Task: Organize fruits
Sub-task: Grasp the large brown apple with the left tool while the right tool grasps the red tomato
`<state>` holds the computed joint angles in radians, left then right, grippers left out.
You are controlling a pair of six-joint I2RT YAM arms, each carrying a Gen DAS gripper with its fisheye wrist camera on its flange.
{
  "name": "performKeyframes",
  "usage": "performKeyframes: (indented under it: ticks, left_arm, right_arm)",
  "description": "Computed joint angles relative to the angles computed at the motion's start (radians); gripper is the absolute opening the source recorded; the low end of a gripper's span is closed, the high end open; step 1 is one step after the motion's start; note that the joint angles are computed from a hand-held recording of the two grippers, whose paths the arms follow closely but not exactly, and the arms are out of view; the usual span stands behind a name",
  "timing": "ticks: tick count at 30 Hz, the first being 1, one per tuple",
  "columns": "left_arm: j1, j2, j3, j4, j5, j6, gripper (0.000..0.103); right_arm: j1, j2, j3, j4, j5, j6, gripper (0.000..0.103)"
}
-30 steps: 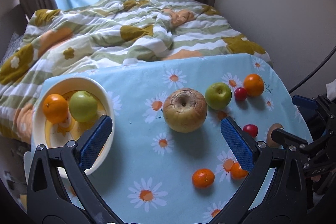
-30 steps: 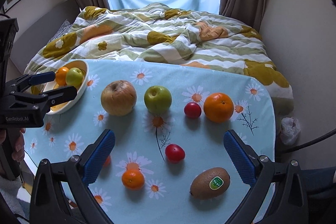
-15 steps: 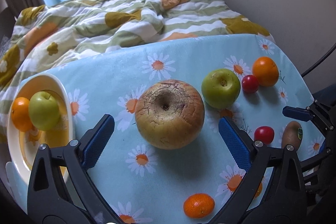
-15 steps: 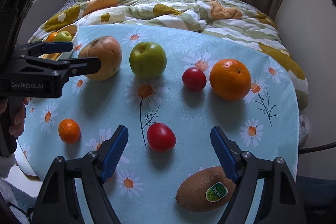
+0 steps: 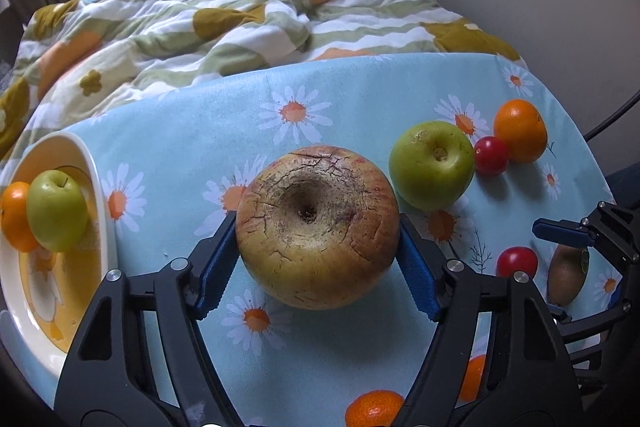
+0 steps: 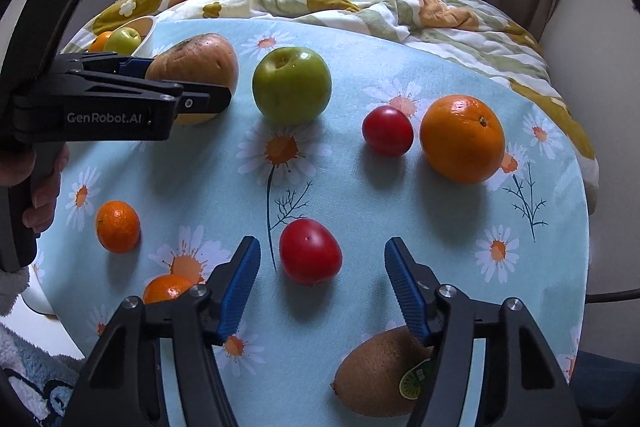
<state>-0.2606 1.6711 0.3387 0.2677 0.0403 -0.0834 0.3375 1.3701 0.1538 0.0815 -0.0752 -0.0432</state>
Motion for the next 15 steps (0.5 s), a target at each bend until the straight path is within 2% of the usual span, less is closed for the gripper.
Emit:
performKeyframes:
  ticks: [6,15]
  left_arm:
    - [-0.003,-0.022,-0.025,0.003,-0.02,0.001,0.08]
    - [0.004,-0.076,-0.071,-0.012,-0.027,-0.002,0.08]
  right_arm:
    - [0.01,0.027,0.002,0.024,-0.004,-0.005,0.053]
    - [0.018,0.067,0.004,0.058,-0.011,-0.023,0.03]
